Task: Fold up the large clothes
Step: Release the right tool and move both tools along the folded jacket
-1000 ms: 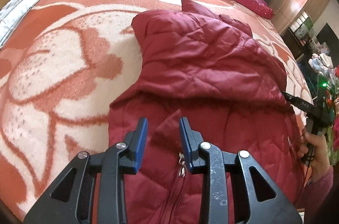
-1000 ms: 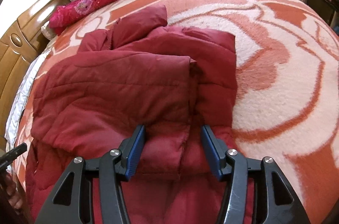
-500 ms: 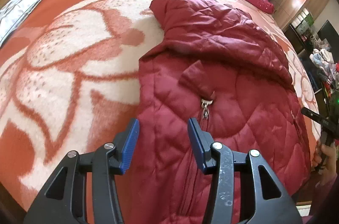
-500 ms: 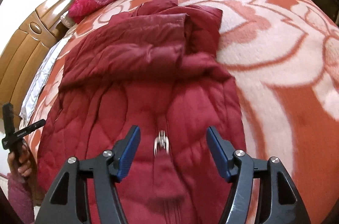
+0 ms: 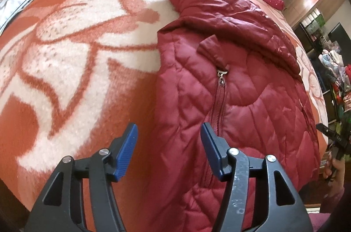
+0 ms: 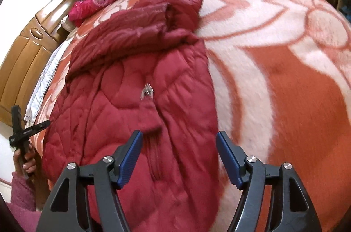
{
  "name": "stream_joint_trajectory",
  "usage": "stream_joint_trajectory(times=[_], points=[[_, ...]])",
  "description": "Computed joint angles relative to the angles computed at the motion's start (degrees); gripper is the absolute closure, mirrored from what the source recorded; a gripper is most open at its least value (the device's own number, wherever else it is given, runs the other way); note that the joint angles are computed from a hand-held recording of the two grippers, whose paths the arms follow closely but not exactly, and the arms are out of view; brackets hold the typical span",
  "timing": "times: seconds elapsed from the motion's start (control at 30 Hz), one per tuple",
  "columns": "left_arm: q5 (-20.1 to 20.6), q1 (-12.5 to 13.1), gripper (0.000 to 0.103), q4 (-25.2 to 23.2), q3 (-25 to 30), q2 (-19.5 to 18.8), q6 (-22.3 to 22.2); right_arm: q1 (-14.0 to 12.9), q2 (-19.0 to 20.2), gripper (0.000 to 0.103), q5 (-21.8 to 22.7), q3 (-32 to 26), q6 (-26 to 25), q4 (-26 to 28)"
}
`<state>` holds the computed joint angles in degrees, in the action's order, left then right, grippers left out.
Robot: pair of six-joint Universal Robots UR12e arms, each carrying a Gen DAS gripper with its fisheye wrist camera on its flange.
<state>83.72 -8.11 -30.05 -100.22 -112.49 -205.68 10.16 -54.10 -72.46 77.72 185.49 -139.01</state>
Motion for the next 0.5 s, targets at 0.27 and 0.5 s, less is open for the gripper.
stream_joint_trajectory(times=[0.27, 0.5], points=[[-4.69, 0.85, 0.044, 1.04, -3.12, 1.71, -0.14, -1.84, -2.36, 0.032, 5.41, 4.41, -0.63, 3.8], [-8.54, 0.94, 0.042, 2.44, -5.64, 2.67, -0.04, -2.43, -3.09, 0.032, 10.46, 6.71, -2.69, 4.62]])
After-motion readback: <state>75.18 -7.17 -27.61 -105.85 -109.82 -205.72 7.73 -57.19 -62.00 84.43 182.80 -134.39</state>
